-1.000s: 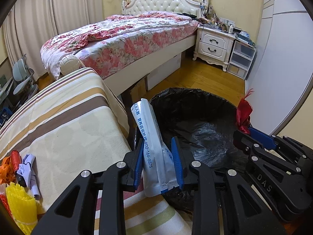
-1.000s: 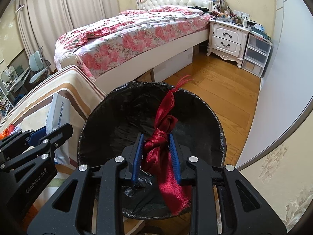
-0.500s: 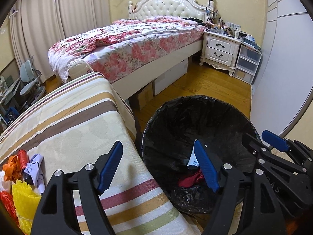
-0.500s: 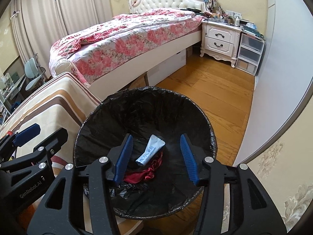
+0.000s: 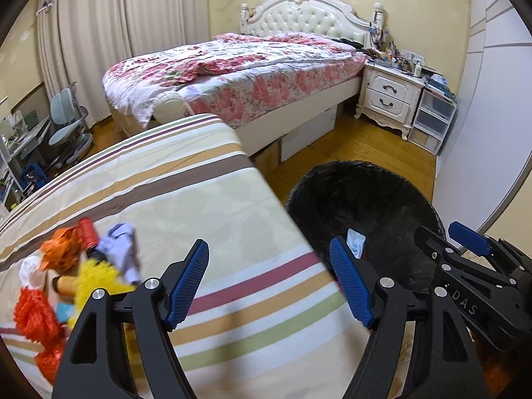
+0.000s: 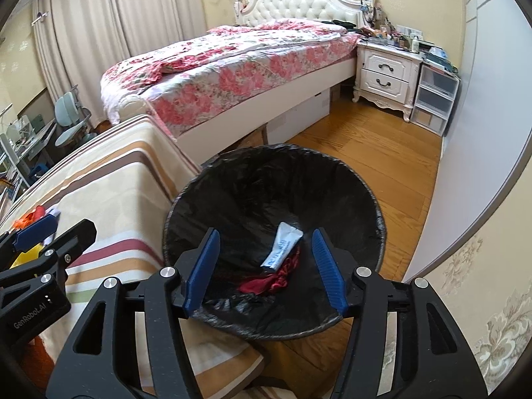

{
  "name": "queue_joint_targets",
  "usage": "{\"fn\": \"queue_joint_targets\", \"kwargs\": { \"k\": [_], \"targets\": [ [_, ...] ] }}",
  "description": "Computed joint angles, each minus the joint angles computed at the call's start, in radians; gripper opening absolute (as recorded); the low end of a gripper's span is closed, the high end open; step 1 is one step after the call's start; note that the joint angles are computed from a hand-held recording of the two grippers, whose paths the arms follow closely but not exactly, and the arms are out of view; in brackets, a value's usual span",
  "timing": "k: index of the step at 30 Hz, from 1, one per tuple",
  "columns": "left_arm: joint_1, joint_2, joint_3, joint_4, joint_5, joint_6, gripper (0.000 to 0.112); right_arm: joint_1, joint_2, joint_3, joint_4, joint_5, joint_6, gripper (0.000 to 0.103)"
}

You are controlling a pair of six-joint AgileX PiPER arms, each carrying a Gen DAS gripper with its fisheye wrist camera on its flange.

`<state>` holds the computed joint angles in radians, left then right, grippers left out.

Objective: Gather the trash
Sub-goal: 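Grasp the orange foam net with the left tool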

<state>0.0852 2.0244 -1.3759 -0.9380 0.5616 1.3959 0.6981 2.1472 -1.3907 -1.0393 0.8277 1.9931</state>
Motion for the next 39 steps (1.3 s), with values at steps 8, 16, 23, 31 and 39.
{"fn": "queue_joint_targets", "kwargs": {
  "k": [8, 16, 23, 31, 39],
  "targets": [
    [0.138, -0.039, 0.030, -0.004, 0.032, 0.042, 0.073, 0.072, 0.063, -0.154, 0.057, 0.034, -0.113, 0.060],
    [0.264, -0.022, -0.030, 0.010, 0.051, 0.012, 0.073, 0.127, 0.161, -0.379, 0.109, 0.067, -0.268, 0.060],
    [0.331, 0.054, -0.143, 0.056, 0.040, -0.079, 0.074, 0.159, 0.271, -0.615, 0.172, 0.115, -0.421, 0.061],
    [0.353, 0.117, -0.235, 0.085, 0.005, -0.128, 0.075, 0.166, 0.401, -0.876, 0.259, 0.184, -0.584, 0.061],
    [0.405, 0.175, -0.326, 0.158, 0.049, -0.223, 0.075, 0.167, 0.488, -1.056, 0.313, 0.234, -0.686, 0.061]
  ]
}}
